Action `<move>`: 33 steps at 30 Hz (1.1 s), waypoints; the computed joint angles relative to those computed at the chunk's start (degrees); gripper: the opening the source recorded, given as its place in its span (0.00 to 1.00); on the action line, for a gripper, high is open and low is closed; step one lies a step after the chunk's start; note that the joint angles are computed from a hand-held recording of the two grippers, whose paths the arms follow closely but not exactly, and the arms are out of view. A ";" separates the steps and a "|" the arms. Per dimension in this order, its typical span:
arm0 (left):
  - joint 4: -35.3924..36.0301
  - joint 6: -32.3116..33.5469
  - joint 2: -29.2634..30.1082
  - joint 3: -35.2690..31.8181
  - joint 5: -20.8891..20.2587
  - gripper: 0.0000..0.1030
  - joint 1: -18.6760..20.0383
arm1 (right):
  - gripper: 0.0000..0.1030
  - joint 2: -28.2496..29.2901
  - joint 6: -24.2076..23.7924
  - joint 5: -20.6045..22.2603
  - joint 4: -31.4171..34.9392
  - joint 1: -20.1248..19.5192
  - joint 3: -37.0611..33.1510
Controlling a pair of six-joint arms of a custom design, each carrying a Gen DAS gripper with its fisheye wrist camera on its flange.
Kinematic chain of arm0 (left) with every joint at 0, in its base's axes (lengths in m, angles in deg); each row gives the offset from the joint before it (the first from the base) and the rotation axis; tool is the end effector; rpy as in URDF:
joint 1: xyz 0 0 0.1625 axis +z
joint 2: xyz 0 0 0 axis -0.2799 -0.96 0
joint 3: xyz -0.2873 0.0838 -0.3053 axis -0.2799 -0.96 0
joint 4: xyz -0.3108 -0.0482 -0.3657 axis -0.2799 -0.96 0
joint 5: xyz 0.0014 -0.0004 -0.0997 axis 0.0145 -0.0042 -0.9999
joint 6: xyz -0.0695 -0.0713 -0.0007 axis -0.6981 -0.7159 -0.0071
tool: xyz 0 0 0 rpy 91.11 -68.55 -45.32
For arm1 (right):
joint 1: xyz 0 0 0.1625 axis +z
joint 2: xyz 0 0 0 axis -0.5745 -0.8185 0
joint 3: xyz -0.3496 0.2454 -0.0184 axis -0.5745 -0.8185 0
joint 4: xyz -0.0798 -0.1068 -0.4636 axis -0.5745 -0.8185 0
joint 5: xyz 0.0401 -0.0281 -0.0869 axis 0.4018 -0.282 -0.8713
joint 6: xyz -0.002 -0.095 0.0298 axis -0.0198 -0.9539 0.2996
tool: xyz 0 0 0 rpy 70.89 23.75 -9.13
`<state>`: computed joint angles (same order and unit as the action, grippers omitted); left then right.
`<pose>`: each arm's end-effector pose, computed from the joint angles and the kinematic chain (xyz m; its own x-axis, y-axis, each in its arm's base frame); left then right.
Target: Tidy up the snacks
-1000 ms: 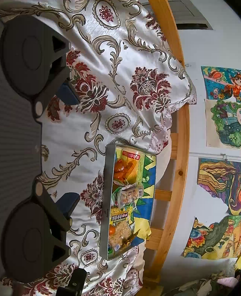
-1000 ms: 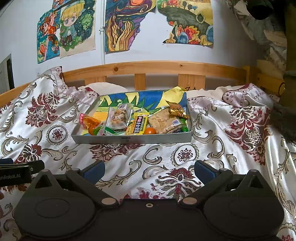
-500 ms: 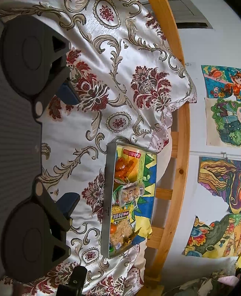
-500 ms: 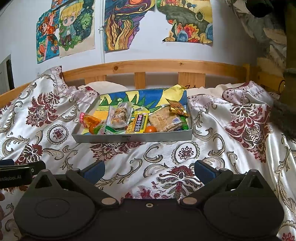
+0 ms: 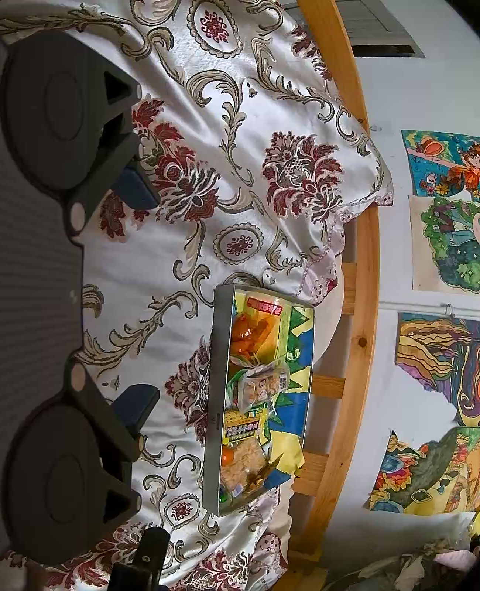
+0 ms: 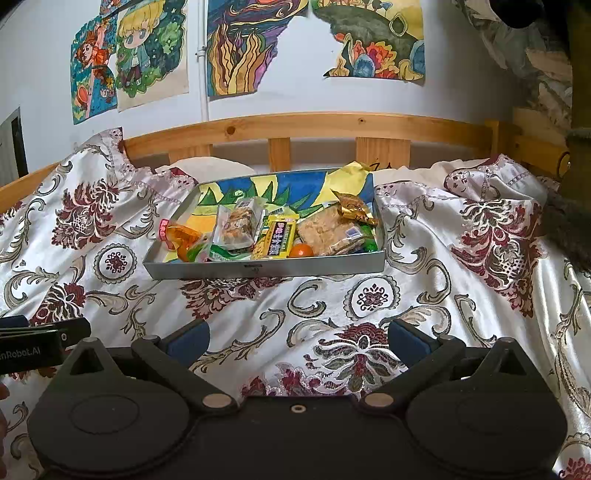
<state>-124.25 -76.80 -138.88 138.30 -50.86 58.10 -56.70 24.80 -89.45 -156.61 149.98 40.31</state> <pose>-0.1242 -0.4132 0.2502 -0.7313 -0.1404 -0.6675 0.5096 0.5381 -0.6714 0.2803 -0.4296 0.0989 -0.7438 -0.1260 0.6564 -0.6087 0.5335 -0.5873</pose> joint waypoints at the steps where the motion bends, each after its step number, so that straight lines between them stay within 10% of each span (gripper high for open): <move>1: 0.25 -0.21 -0.10 0.00 -0.07 1.00 0.02 | 0.99 0.02 0.12 -0.05 0.09 0.03 0.00; 33: 2.55 -2.76 -0.73 0.42 -0.09 0.99 -0.21 | 0.99 -0.34 2.30 -1.02 2.31 -0.24 0.16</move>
<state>-121.70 -79.56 -139.61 138.71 -50.95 57.89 -57.05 27.10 -90.47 -154.30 149.75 40.47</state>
